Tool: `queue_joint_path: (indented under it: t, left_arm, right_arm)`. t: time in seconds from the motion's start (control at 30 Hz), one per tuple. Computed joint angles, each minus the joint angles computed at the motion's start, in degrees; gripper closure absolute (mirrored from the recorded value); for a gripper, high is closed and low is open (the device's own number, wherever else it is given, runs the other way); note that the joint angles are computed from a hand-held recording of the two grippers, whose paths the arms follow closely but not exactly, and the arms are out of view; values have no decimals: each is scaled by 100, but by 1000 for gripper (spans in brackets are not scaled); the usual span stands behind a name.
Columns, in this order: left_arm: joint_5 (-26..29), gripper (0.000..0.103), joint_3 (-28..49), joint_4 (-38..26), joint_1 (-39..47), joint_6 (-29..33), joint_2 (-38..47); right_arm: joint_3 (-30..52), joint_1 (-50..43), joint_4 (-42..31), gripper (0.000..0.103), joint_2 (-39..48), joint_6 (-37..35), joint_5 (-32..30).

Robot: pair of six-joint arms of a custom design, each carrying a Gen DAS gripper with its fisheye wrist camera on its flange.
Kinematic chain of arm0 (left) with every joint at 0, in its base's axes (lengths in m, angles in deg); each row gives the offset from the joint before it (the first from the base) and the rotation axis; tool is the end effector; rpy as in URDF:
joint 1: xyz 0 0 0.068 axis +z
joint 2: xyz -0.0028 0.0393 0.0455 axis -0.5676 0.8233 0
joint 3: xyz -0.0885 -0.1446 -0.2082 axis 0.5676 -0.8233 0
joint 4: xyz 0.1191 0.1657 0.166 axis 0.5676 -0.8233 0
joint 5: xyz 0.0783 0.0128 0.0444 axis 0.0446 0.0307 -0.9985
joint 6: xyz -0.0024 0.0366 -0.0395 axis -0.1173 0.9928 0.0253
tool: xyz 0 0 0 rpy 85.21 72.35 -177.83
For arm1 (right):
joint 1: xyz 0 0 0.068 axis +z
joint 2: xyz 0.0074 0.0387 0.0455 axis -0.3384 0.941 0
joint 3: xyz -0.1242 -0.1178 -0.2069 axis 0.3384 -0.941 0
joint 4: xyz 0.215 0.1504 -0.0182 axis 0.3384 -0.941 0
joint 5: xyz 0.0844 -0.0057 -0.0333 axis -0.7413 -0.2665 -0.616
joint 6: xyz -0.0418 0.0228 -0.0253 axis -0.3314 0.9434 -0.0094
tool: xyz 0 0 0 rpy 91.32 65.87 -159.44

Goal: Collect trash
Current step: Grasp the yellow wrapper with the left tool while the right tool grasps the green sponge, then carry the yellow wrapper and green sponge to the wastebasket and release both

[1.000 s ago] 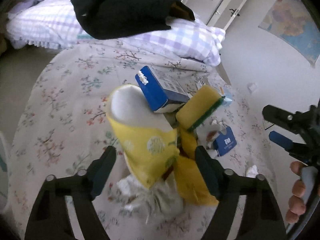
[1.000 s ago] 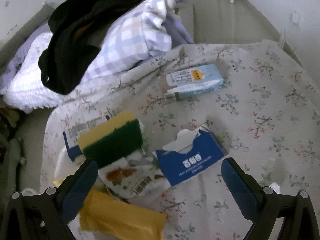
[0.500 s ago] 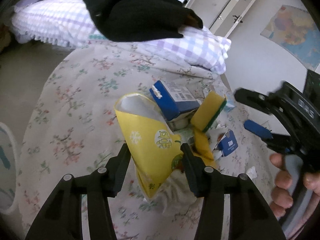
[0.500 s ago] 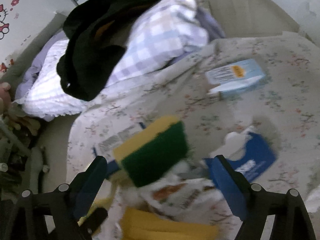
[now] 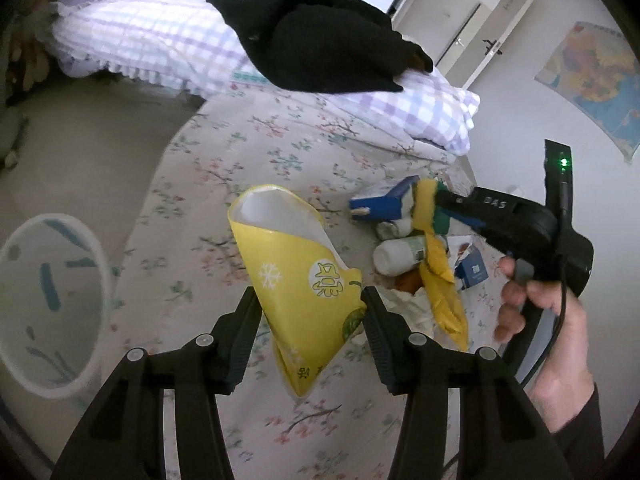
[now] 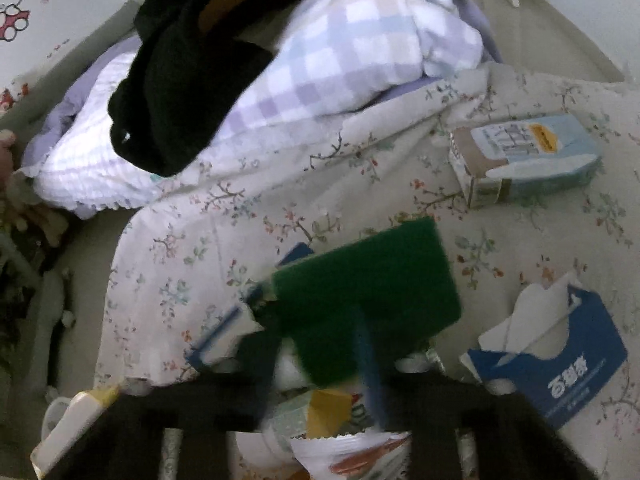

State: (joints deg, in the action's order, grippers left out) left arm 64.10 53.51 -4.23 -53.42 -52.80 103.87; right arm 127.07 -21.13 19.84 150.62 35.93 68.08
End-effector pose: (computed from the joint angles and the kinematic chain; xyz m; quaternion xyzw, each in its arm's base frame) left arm 0.1640 -0.0572 0.1860 -0.1063 0.9379 -0.1575 0.2902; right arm 0.3406 0.0048 0.1643 0.0231 0.9404 0.1928 0.2791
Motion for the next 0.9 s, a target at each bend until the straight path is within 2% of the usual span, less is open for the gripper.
queue_joint_path:
  t: [0.13, 0.27, 0.3, 0.33, 0.37, 0.4, 0.47, 0.57, 0.67, 0.9]
  left_arm:
    - [156, 49, -17, -482, 367, 193, -534]
    - [308, 49, -75, -919, 760, 421, -1092]
    - [360, 49, -91, -994, 874, 486, -1209]
    - [415, 49, -112, -1046, 985, 546, -1288]
    - [490, 49, -134, -1104, 1122, 617, -1363]
    - [588, 49, -158, -1160, 1291, 716, -1428]
    - [728, 49, -169, -1220, 1564, 894, -1453]
    - [901, 49, -160, -1205, 1909, 1136, -1351]
    - [1100, 49, -179, -1192, 2281, 1395, -1278]
    - [1626, 49, -150, -1369, 3105, 1852, -1310]
  right_arm:
    - [-18, -171, -68, 92, -207, -100, -180]
    - [-93, -209, 2, 91, -379, -2, -150]
    - [-110, -185, 47, 80, -398, 14, -113]
    - [-133, -150, 108, 54, -402, 12, -80]
    - [-178, -106, 215, 43, -402, 18, -43]
    - [-234, -54, 363, 36, -391, -12, -10]
    - [-138, 115, 375, 36, -223, -145, 284]
    - [40, 289, 425, 48, 123, -367, 591]
    - [132, 471, 615, 58, 447, -589, 1163]
    - [54, 319, 535, 81, 193, -796, 1212]
